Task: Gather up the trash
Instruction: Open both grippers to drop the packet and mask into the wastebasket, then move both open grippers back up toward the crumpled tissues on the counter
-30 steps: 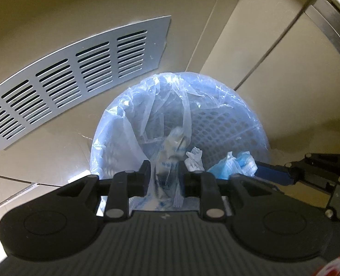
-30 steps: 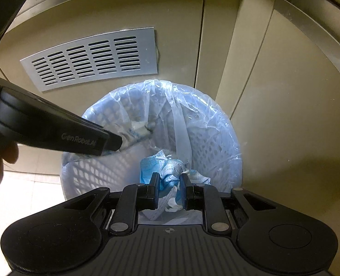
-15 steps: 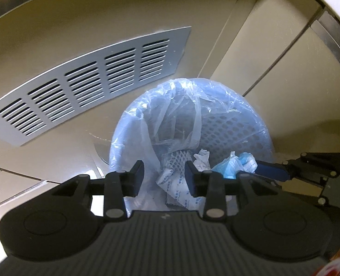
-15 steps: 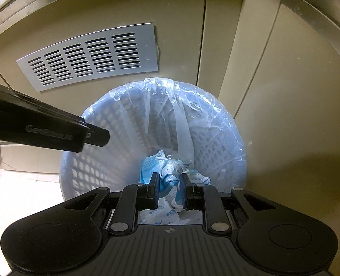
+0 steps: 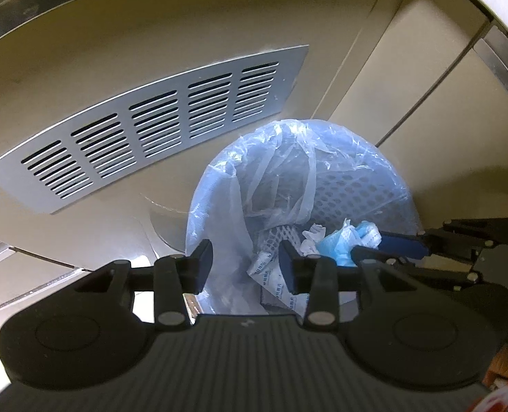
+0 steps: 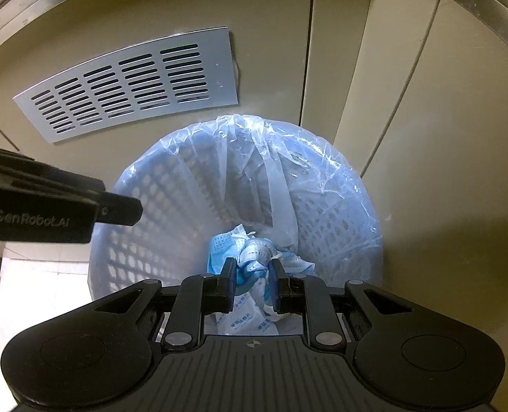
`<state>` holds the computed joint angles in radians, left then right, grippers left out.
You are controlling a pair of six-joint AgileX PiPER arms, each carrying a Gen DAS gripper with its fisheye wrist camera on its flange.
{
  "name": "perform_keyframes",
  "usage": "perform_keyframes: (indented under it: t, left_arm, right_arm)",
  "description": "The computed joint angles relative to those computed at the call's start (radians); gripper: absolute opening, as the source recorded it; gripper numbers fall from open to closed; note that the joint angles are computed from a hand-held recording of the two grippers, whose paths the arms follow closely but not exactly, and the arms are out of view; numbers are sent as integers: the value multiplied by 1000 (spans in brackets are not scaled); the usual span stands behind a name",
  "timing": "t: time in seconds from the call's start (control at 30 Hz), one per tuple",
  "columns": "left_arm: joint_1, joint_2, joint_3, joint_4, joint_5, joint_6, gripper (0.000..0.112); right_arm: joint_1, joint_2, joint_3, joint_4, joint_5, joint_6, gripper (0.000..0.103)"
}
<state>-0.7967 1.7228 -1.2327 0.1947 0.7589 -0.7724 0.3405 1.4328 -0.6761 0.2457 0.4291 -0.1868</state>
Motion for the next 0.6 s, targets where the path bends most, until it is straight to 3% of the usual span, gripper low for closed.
perform_keyframes:
  t: [0.07, 0.13, 0.4, 0.6]
  left_arm:
    - [-1, -3, 1, 3, 5, -1, 40]
    - [-3, -10, 7, 7, 7, -9, 43]
    - [-14, -53, 28, 18, 20, -34, 46]
    - [-35, -109, 22, 42, 52, -48, 47]
  right_arm:
    - [-5, 10, -3, 14, -3, -1, 34]
    - [-1, 11, -2, -7, -14, 33, 55]
    - [13, -24, 10, -51, 11, 87, 57]
    - [38, -128, -5, -117, 95, 163, 57]
